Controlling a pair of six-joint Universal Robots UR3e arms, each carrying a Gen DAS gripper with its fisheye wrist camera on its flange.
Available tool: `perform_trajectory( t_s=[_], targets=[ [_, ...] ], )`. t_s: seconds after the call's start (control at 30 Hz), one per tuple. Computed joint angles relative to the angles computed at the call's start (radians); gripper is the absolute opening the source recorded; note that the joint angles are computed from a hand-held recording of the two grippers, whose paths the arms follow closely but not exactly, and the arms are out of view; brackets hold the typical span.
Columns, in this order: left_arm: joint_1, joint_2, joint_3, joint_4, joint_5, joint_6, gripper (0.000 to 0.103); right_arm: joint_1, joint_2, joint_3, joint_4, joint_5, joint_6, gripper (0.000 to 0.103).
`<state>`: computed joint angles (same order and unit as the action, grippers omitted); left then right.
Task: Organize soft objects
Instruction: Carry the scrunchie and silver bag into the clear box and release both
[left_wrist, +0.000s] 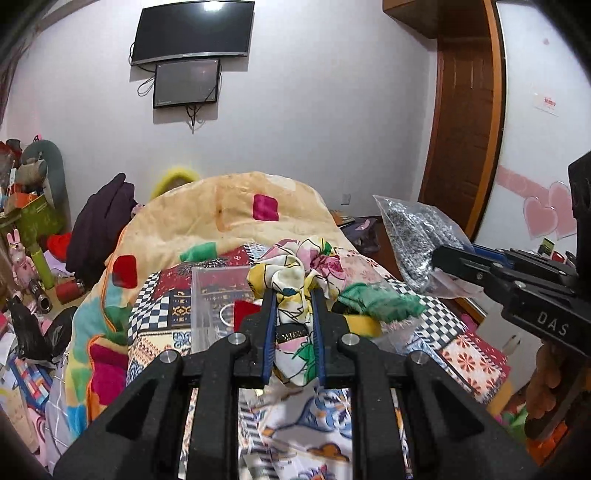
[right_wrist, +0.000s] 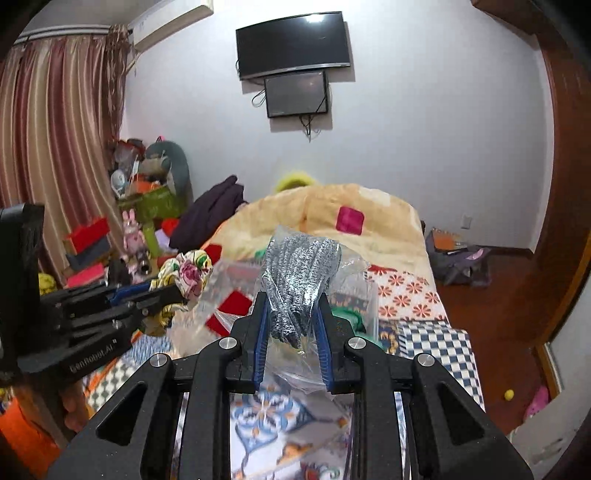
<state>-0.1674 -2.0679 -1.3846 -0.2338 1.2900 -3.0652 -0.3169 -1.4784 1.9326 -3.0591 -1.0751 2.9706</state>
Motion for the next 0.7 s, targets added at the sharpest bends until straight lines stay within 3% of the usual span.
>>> perform_trajectory(
  t_s=[0.37, 0.63, 0.7],
  targets=[
    [-0.018, -0.295, 0.436, -0.267, 0.030, -0.026, 0.016, 0.076, 0.241, -0.217, 0.070, -0.097, 0.035, 0.021],
    [-0.028, -0.442, 0.631, -0.420, 0.043, -0.018, 0.016, 0.114, 0.335, -0.305, 0.147, -0.158, -0.003, 0.024],
    [-0.031, -0.453, 0.642, -0.431, 0.049, -0.020, 0.021, 0.124, 0.336, -0.301, 0.141, -0.185, -0.009, 0.024]
  ],
)
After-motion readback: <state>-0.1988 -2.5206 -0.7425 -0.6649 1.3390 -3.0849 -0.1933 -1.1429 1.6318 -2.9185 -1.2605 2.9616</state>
